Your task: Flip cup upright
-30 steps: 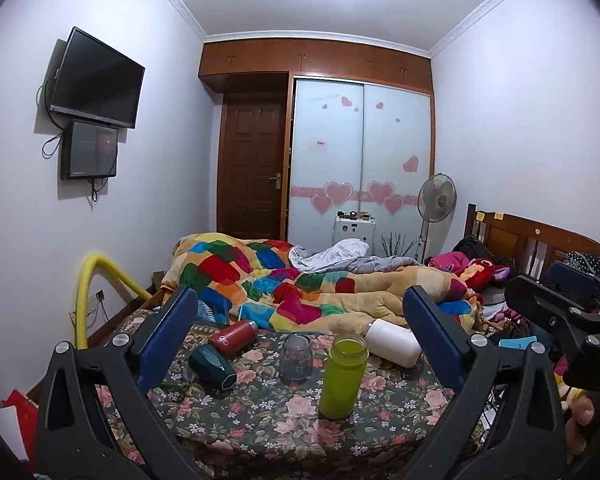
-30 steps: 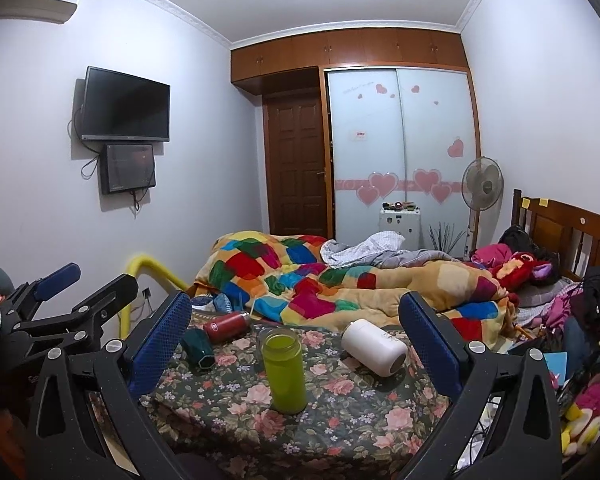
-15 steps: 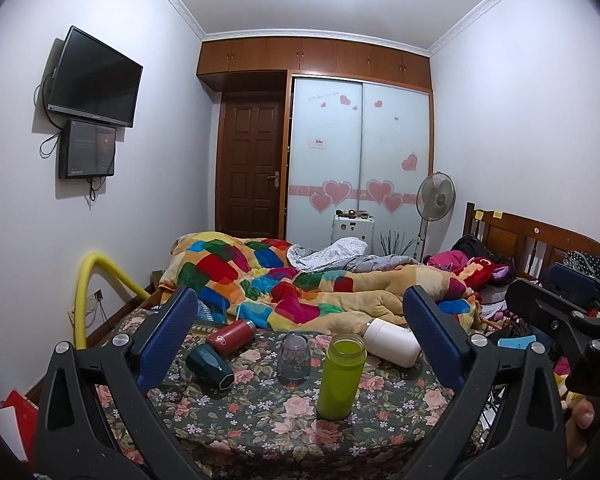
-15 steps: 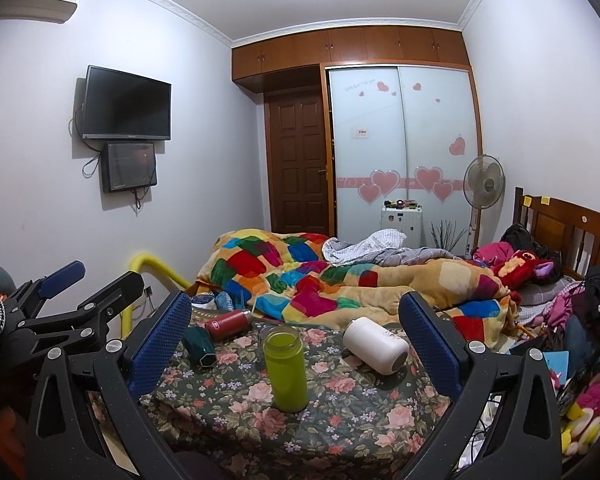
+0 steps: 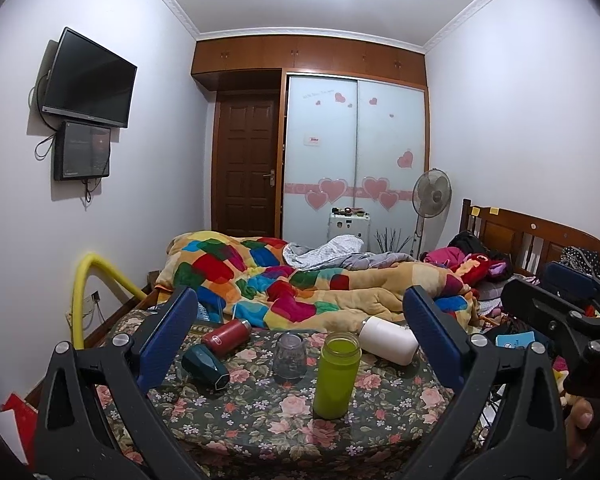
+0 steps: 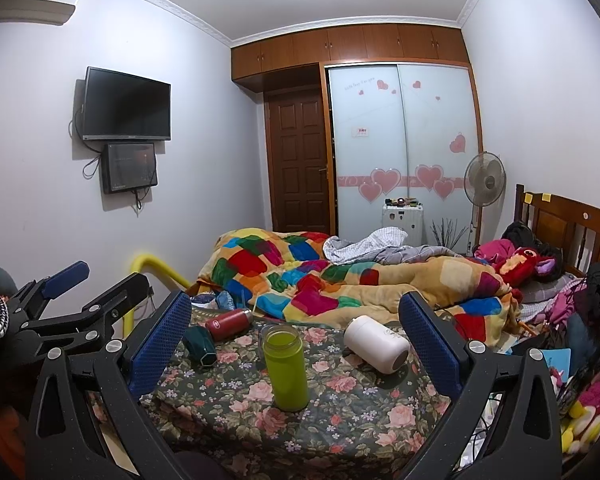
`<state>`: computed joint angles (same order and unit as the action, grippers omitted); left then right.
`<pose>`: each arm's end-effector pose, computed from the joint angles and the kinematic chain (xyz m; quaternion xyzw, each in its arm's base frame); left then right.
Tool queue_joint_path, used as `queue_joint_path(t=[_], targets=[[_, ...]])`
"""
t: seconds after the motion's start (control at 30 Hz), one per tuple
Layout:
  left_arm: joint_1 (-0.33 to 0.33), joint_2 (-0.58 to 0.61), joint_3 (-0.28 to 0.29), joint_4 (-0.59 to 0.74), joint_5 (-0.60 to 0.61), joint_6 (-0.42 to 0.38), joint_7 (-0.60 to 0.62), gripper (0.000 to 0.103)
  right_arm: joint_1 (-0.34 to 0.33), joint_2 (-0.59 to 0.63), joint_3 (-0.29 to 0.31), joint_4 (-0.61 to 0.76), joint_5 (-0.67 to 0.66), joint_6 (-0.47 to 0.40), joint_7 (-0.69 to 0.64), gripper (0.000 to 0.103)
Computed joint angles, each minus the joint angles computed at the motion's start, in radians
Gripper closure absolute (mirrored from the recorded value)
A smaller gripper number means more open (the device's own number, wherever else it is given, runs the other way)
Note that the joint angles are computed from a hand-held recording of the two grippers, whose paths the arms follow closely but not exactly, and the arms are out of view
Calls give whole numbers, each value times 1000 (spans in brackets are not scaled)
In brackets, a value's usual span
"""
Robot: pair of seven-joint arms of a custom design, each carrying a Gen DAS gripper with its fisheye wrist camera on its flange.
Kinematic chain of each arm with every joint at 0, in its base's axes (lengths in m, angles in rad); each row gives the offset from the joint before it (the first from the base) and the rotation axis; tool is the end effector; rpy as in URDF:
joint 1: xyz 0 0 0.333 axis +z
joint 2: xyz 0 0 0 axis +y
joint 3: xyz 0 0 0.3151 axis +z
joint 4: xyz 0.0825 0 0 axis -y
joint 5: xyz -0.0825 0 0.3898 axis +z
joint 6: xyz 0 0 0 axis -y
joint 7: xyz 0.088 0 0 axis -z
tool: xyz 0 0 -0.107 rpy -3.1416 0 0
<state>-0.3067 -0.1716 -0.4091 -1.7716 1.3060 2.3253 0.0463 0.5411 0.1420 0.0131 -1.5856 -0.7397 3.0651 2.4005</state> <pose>0.4204 -0.3732 0.7125 -0.5832 0.4957 -0.4444 0.4654 0.5209 0.3846 0.6943 -0.6529 0.4237 -0.2974 0.5530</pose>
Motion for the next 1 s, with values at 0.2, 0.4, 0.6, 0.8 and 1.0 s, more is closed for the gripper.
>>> queue_joint_path(t=[0.2, 0.4, 0.6, 0.8, 1.0], targets=[[-2, -1, 0, -3, 3, 8, 3, 0, 1, 1, -1, 3, -5, -1, 8, 0], [0, -4, 0, 0, -2, 15, 14, 0, 0, 1, -1, 2, -2, 0, 8, 0], [1, -4, -2, 4, -5, 16, 19, 0, 0, 0, -1, 1, -5, 1, 13, 0], [2, -3, -4, 6, -6, 14, 20, 0, 0, 0, -1, 1, -5, 0, 14, 0], [-1, -2, -4, 13, -17, 17, 35, 0, 2, -2, -3, 2, -20, -4, 31, 0]])
